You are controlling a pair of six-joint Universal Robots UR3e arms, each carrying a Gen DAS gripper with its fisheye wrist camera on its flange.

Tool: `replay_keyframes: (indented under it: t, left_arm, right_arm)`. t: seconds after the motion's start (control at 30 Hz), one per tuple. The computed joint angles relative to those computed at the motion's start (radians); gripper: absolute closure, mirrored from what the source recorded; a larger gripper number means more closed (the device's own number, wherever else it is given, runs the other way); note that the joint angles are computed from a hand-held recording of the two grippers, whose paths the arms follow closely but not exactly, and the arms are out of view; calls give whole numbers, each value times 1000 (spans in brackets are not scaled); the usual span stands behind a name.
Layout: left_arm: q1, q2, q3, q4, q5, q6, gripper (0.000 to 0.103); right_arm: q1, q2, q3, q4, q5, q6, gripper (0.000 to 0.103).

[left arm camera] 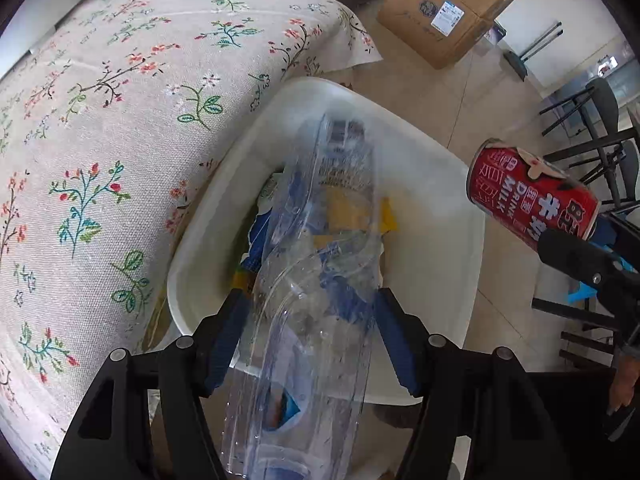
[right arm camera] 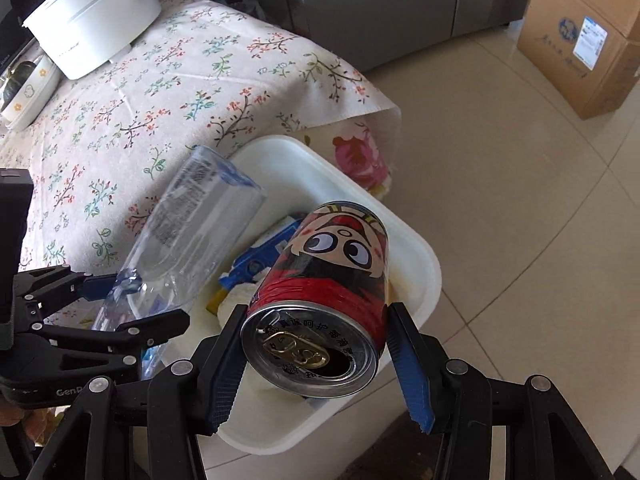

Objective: Collect trash
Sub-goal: 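Carry the bottle and can over the white bin and open both tools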

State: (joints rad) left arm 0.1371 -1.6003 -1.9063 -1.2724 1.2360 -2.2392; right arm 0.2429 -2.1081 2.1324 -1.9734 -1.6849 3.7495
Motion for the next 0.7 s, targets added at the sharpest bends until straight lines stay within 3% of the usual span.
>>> replay_keyframes:
  t: [0.07,0.13,0.27,0.57,0.63,0.7]
  left_arm:
    - [-1,-9,22,-21,-12,-3,33]
    - [1,-11,45,-38,-24,5,23]
    - [37,19,73,-88,-41,38,17]
    - [231,154,94,-245,-54,155,1]
    - [285,190,86,-260,-58,173,1]
    - [348,256,51,-226,-67,188,1]
  right_arm:
    - [-11,-13,9,10,5,-1,45]
    - [-20,-26,18,20,9,-7,45]
    - [-35,-50,31,35,17,-17,45]
    - [-74,-37,38,28,77,-35,44]
    - [-73,-18,27,20,89,-23,39]
    - [-49,6,9,9,75,1,27]
